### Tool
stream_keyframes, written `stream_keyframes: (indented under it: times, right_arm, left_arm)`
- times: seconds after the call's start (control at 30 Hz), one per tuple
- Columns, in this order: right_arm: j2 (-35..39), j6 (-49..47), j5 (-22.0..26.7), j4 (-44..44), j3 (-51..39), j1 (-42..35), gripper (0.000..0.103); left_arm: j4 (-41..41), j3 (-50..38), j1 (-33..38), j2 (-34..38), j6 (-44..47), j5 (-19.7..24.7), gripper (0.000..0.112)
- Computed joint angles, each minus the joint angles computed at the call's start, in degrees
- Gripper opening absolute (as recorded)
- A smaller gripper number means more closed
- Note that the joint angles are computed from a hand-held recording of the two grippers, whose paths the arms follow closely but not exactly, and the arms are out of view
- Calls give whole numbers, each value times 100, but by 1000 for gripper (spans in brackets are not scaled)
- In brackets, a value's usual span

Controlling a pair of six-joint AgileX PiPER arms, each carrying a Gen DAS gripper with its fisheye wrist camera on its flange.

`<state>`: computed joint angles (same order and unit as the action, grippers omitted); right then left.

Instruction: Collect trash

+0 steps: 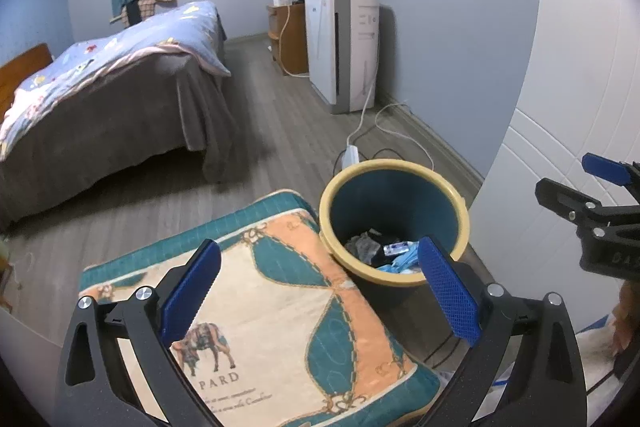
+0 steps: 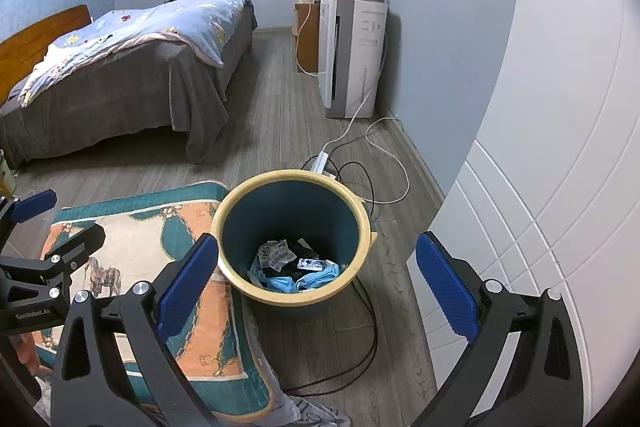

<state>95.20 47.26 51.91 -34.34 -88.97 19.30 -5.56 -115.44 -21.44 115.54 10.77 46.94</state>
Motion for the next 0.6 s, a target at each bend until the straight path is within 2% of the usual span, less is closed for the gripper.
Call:
stream_keyframes:
  times: [0.6]
  right_arm:
    - [1, -73, 140, 83, -111, 5, 97]
  left_arm:
    - [-147, 198, 41, -173, 127, -93, 98]
